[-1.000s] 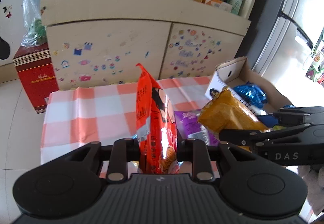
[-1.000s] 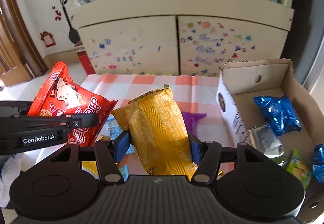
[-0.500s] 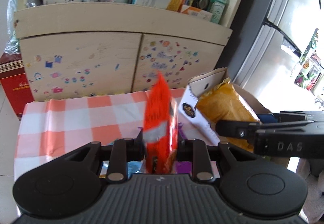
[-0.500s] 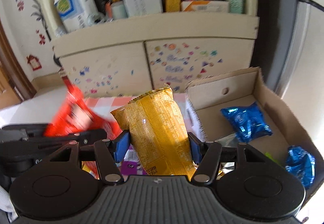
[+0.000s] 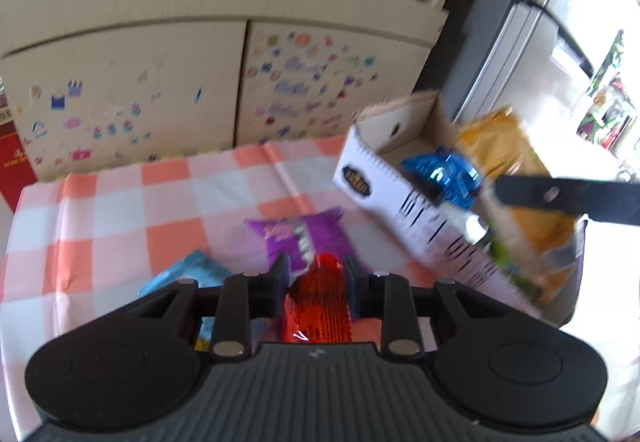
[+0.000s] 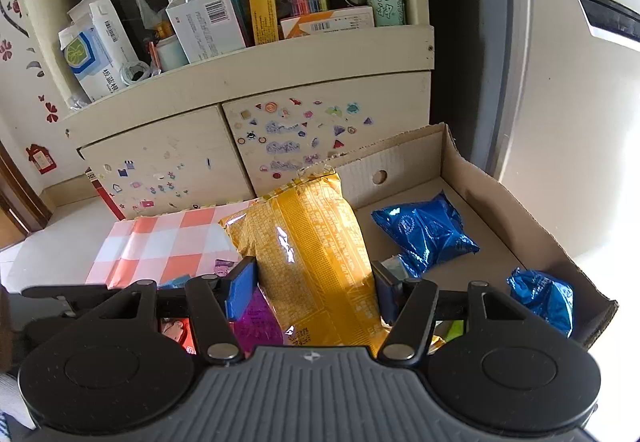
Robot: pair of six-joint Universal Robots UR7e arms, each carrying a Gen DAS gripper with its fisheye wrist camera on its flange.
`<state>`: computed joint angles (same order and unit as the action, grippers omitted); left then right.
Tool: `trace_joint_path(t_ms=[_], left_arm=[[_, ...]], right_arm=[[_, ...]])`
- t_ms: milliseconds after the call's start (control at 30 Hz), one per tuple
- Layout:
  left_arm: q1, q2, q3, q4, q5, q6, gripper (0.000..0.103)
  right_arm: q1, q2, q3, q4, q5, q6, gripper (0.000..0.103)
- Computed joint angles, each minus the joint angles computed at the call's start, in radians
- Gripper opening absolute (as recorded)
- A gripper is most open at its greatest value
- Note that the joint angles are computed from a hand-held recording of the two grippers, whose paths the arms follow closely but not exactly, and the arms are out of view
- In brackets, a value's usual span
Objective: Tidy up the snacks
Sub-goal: 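Carry the red pack and yellow bag into the box and release both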
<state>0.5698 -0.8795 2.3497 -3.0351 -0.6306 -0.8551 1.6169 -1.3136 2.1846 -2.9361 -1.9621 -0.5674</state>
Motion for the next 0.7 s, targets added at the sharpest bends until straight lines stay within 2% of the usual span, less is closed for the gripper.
trace_joint_path(t_ms=[100,200,267,400,533,567,600,700], left_arm=[[0.000,0.004,-0.009,0.083,-0.019,-0.031,0.032],[-0.010,0.006,0.004,0.036,-0.031,-0.012,0.051],[-0.020,-0.002,0.008,0.057,-0.031,-0.031,0.071],[-0.016,-0.014,0.010,0.139,-0.056,-0.080,0.073],[0.007,-0.014,0.000,0.228,-0.113,-0.128,0.077],[0.001,-0.005,0.007,0.214,-0.109,-0.124,0.084],[-0.005,0.004,0.005,0.216,-0.104,-0.113,0.086],[-0.014,0.027,-0.005,0.204,-0.095,-0.076,0.086]], right_arm=[[-0.004,-0.009,0.002,0.005,0.008,-0.001,0.066],[-0.003,-0.012,0.002,0.008,0.013,-0.001,0.066],[-0.004,-0.014,0.003,0.009,0.015,0.000,0.066],[-0.004,-0.015,0.003,0.022,0.018,0.000,0.066],[-0.008,-0.008,0.001,0.043,0.007,0.010,0.066],[-0.009,-0.007,0.000,0.049,0.004,0.013,0.066],[-0.009,-0.006,0.000,0.053,0.002,0.014,0.066],[-0.007,-0.004,0.000,0.058,-0.006,0.020,0.066]])
